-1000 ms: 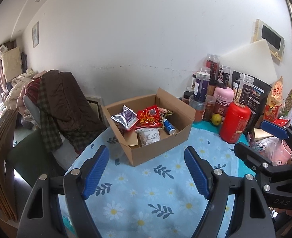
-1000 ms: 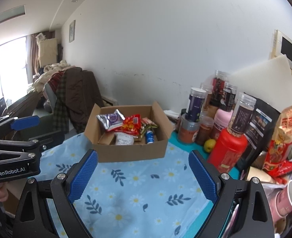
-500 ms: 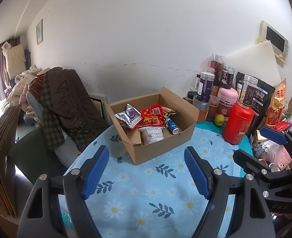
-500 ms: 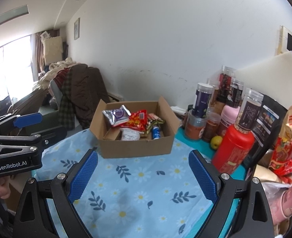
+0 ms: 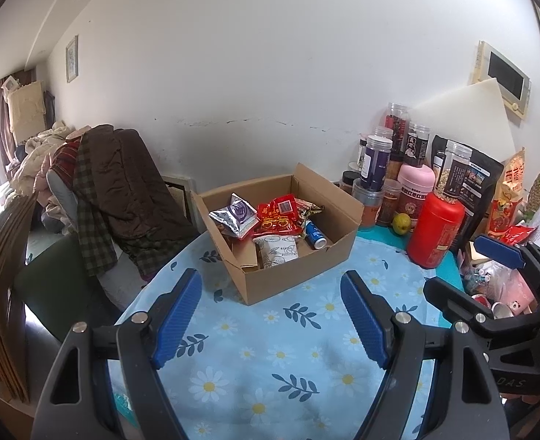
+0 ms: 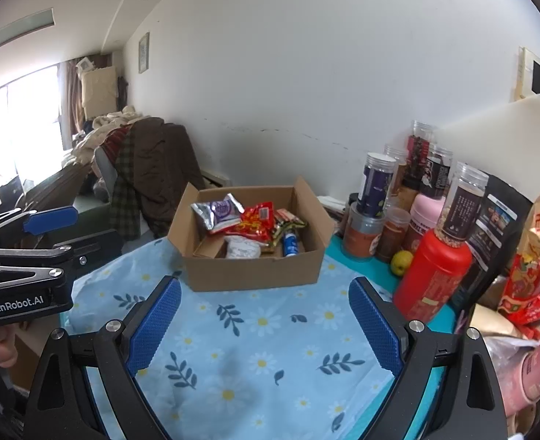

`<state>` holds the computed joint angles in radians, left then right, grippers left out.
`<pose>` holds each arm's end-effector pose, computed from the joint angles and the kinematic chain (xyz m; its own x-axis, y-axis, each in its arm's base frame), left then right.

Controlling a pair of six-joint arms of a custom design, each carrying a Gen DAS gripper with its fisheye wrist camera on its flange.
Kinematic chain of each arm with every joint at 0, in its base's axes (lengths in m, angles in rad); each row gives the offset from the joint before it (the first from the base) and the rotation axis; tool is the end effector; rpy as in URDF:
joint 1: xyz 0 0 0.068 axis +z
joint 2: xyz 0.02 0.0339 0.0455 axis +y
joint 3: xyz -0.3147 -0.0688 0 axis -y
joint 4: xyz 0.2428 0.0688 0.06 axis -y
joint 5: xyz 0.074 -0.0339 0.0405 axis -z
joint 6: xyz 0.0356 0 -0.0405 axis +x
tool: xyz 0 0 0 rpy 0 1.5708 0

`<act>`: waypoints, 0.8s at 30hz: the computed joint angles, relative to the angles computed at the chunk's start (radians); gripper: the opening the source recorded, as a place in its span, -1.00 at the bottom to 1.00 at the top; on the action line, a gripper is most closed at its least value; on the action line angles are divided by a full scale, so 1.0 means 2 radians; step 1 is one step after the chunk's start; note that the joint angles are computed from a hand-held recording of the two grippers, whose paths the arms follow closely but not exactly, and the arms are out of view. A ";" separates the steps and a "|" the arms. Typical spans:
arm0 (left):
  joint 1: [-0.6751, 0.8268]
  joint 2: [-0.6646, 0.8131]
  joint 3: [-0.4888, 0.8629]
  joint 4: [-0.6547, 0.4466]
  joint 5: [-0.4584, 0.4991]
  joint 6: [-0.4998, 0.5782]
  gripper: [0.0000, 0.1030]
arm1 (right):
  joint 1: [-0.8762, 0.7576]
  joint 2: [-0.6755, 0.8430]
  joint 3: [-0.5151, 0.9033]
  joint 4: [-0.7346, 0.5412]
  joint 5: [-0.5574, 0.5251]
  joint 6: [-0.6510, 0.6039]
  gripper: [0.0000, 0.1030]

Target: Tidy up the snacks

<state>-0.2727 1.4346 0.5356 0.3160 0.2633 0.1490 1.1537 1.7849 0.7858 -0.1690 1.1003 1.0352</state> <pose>0.2535 -0.0805 0.2129 -0.4546 0.2760 -0.8468 0.5428 0.8397 -0.0178 0.1522 0.2651 0.1664 -0.4249 0.0033 -0.9052 0.1812 0.9801 -0.0815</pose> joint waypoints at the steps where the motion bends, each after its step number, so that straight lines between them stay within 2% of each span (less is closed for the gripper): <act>1: 0.000 -0.001 0.000 -0.001 0.001 0.000 0.52 | 0.000 0.000 0.000 0.000 0.000 0.000 0.83; 24: 0.014 0.000 0.002 -0.008 0.005 0.007 0.52 | 0.003 0.009 0.012 -0.015 -0.002 0.013 0.83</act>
<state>-0.2443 1.4338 0.5390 0.3005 0.2737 0.1636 1.1592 1.8024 0.8104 -0.1995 1.0963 1.0620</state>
